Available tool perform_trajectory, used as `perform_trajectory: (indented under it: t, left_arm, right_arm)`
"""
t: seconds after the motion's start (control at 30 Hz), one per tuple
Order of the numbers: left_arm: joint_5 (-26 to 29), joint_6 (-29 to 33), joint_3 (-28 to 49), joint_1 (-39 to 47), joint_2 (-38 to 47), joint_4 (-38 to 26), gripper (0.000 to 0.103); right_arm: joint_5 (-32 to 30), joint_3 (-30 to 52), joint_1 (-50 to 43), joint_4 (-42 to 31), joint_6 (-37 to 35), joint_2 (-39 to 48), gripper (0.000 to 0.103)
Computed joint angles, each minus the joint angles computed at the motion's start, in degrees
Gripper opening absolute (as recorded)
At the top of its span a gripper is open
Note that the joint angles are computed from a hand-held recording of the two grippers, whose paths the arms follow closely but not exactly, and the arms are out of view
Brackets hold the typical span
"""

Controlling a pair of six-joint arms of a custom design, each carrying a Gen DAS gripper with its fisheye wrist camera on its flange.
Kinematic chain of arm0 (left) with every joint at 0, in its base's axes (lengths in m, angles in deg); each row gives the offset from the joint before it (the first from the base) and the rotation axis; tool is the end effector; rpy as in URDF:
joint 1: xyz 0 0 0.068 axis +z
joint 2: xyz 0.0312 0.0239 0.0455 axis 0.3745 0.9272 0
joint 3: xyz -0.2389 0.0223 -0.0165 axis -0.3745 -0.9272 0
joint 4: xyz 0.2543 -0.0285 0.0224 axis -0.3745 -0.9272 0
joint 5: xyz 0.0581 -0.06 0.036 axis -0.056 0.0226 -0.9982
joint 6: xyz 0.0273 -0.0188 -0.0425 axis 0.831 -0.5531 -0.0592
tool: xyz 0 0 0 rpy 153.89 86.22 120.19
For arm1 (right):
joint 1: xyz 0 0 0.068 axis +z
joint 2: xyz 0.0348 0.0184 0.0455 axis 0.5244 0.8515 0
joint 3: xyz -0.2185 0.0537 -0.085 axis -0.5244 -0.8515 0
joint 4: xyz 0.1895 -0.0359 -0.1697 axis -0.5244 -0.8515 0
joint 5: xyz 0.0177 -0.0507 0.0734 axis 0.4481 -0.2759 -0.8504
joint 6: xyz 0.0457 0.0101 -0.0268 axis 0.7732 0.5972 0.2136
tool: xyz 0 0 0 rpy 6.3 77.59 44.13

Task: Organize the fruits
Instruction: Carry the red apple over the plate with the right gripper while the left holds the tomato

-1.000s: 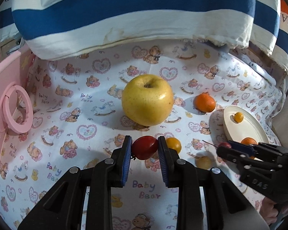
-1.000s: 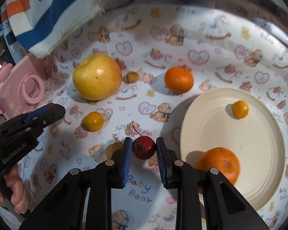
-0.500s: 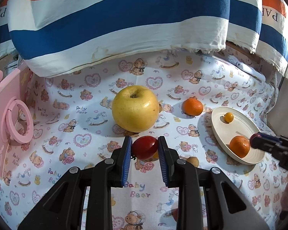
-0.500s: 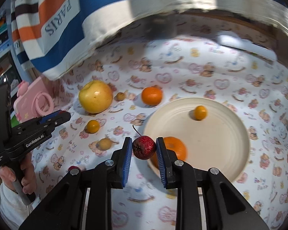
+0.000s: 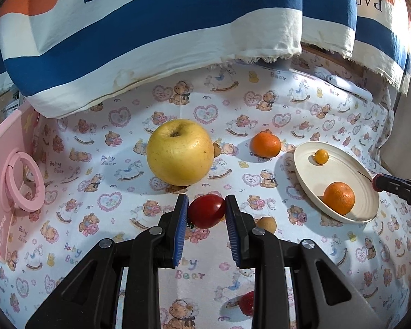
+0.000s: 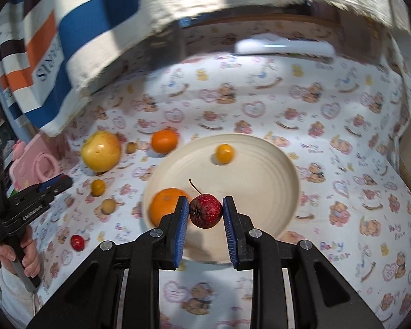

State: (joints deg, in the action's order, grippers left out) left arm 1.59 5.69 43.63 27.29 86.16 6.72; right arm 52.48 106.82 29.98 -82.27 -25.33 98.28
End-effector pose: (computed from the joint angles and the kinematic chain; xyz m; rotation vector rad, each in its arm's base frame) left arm 0.2687 0.0167 0.1229 0.1766 2.2312 -0.1342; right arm 0.2510 0.0011 0.1240 0.0225 2.2977 0.3076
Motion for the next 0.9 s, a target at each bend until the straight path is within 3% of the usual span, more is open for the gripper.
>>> perform_trajectory:
  t: [0.43, 0.83, 0.9]
  left_arm:
    - [-0.6, 0.2, -0.5, -0.9, 0.5, 0.5, 0.026]
    - [-1.4, 1.0, -1.6, -2.1, -0.9, 0.9, 0.026]
    - [-1.3, 1.0, -1.8, -2.1, -1.2, 1.0, 0.026]
  right_arm:
    - [6.1, 3.0, 0.1, -0.3, 0.1, 8.1, 0.026]
    - [7.8, 3.7, 1.1, 0.1, -0.1, 10.6, 0.027]
    - [7.0, 3.8, 0.7, 0.3, 0.0, 10.5, 0.031]
